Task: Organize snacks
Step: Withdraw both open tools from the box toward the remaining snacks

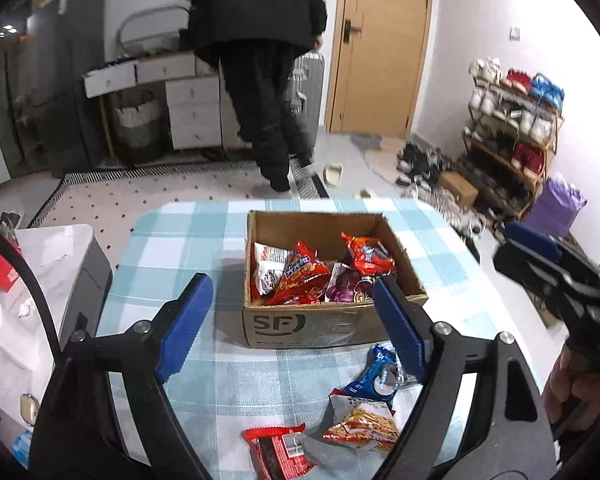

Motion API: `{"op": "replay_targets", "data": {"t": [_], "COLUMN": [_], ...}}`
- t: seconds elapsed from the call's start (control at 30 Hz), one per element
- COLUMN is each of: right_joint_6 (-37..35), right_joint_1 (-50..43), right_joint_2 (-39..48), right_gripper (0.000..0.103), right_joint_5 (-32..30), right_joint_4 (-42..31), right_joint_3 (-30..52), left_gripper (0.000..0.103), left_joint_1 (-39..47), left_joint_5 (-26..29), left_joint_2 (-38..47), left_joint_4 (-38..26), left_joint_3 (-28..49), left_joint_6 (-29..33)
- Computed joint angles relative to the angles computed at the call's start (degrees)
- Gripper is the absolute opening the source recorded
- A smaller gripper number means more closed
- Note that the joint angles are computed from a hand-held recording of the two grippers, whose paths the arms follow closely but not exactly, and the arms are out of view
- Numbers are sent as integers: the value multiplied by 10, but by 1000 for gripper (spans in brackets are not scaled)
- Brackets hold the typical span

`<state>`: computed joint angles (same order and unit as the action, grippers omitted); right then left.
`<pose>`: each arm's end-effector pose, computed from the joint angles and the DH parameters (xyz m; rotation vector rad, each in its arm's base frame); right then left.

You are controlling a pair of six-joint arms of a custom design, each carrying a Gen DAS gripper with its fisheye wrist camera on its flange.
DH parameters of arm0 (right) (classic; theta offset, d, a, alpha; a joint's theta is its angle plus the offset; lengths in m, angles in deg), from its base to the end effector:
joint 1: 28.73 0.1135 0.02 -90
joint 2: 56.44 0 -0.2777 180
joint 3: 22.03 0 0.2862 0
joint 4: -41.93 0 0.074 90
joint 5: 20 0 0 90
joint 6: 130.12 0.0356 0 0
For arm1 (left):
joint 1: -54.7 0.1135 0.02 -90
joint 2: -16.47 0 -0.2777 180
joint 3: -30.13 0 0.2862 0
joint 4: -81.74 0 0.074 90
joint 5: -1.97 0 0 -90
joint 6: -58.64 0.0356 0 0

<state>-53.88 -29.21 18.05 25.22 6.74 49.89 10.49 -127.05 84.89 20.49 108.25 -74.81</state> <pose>0.3103 0.0225 0.3075 -0.6503 1.9943 0.7155 0.2043 -0.1675 0.3403 -0.2582 2.2101 0.0311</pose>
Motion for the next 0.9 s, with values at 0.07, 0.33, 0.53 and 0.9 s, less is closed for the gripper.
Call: {"op": "replay_targets", "data": {"t": [0.07,0.33,0.53,0.9], "right_joint_6": [-3,-17,-31,-124], "right_joint_1": [-19,-104,-135,-173], "right_joint_2": [-41,-195,-259,-336], "right_gripper": [78,87,89,96], "right_joint_5": [-19,-123,-156,-187], "right_joint_4": [9,-6,-37,-88], "right_joint_3": [-36,-145,-188,-293], "left_gripper": [83,101,102,102], "left_joint_1": [-43,-219,-323,-341], "left_joint_5": [-40,-184,-216,-152], "left_joint_2": [-16,-21,5,-26], "left_joint_4": [-30,-191,-322,-237], "left_joint_3": [2,8,6,-130], "left_joint_6": [-36,-261,-455,-497]}}
